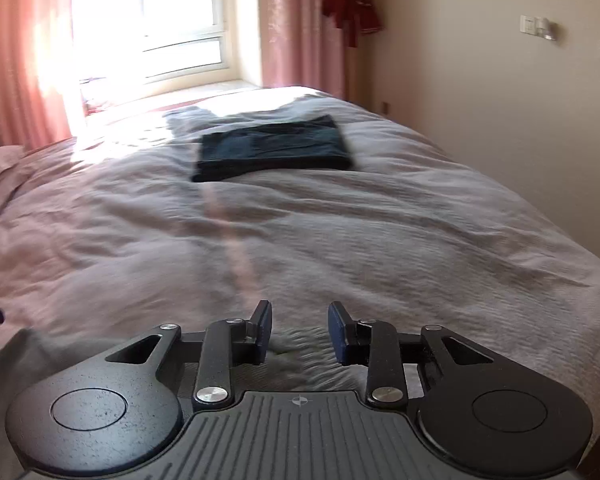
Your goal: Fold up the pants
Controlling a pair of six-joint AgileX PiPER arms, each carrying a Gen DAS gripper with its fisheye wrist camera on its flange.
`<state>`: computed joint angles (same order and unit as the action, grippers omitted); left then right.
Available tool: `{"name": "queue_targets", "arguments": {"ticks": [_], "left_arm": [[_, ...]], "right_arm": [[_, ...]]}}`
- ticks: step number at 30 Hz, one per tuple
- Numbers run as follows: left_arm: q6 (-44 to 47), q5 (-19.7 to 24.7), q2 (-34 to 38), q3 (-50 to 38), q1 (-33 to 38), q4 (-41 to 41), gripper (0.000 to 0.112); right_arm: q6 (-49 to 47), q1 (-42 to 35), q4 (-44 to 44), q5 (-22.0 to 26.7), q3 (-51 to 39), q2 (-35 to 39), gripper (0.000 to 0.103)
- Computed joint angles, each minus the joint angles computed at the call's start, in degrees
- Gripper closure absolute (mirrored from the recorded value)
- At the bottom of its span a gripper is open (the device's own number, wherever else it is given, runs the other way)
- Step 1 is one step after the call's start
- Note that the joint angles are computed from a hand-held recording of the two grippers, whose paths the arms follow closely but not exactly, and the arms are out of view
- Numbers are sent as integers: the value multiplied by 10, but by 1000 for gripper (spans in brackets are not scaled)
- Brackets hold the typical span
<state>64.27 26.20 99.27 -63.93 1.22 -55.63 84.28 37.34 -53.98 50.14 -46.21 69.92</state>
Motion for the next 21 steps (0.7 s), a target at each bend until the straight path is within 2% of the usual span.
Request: {"name": "queue_targets", "arguments": {"ticks": [2,4,6,7,8,10,12,13,15,16,17,19,21], "left_arm": [[50,40,-46,43,43,-10,77],[95,64,-84,95,80,4,76],[91,44,-101,140,104,59,76],[69,30,-104,154,114,95,81],[69,36,-114,168,143,109,84],[111,90,-144,182,226,85,84],[143,135,-170,189,309,77,84],[158,148,-177,190,346,80,83],[183,144,-171,187,406,103,80],[180,117,-159,186,427,127,76],[183,112,-137,174,452,137,75],[172,155,-109,133,495,155,76],[141,163,-132,120,508,197,79]], "right_arm": [[0,52,-1,1,15,4,71],[-35,54,37,-22,26,39,68],[-36,42,48,-36,41,86,68],[-33,48,44,-26,41,93,68],[-25,61,38,-6,36,86,68],[-5,106,22,41,26,58,68],[4,157,18,73,24,22,68],[5,177,25,74,24,12,67],[0,206,68,62,25,16,64],[-25,199,108,47,20,34,64],[-42,191,144,41,19,56,64],[-17,190,164,40,23,69,64],[-24,175,199,61,-8,69,64]]}}
